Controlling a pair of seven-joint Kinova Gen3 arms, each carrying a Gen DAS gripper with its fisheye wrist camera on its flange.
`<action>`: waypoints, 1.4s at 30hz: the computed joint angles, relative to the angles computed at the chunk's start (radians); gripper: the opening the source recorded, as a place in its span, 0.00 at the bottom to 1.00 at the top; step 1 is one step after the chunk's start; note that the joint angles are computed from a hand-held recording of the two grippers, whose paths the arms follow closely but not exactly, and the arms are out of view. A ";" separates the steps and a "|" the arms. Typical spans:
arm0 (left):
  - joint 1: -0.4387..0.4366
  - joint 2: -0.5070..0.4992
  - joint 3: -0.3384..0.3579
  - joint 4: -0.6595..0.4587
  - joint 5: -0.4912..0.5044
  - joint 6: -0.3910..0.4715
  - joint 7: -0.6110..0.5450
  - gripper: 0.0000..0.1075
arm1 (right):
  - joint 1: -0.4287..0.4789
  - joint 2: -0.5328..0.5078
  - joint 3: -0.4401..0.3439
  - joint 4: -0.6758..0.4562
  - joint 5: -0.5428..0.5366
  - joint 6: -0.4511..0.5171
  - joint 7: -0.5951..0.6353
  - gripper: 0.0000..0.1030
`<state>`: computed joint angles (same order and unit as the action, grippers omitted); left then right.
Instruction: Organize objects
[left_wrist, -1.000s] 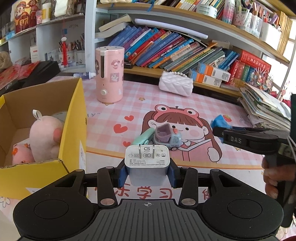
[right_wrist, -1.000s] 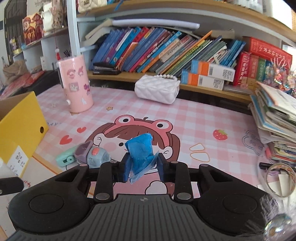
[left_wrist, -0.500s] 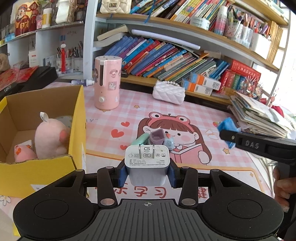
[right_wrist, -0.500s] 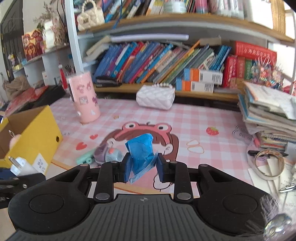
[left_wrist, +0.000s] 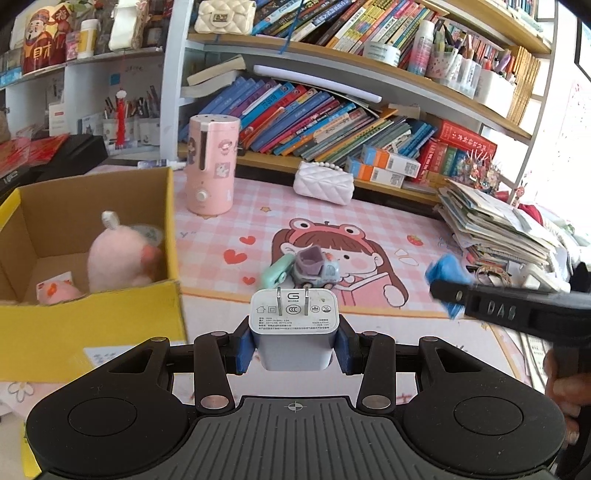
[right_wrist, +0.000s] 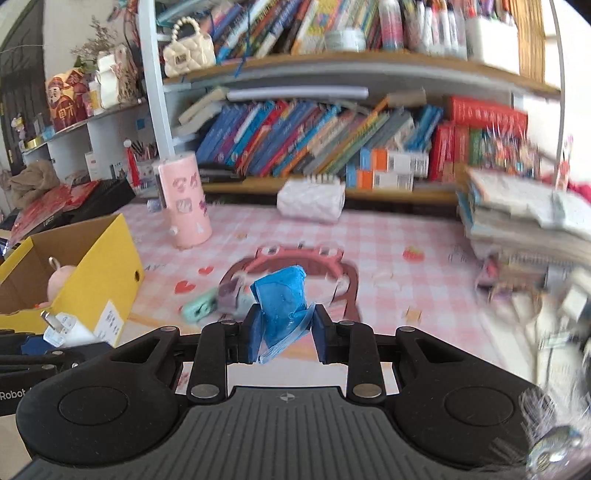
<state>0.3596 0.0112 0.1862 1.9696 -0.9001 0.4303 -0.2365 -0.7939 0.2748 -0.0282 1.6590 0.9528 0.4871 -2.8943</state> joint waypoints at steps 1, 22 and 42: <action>-0.002 -0.013 -0.002 0.013 0.009 -0.002 -0.006 0.38 | 0.003 0.003 -0.017 -0.009 -0.035 0.019 0.024 0.25; -0.188 -0.332 0.037 0.230 0.338 0.030 -0.297 0.38 | -0.170 0.064 -0.109 -0.181 -0.276 0.217 0.262 0.25; -0.330 -0.563 -0.012 0.325 0.574 0.045 -0.627 0.38 | -0.329 0.116 -0.091 -0.247 -0.250 0.251 0.167 0.25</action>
<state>0.0293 -0.5521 0.1743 2.2950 -0.3265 0.4755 -0.8637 -1.1227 0.3904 -0.1195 1.4121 0.7031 0.7386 -2.7271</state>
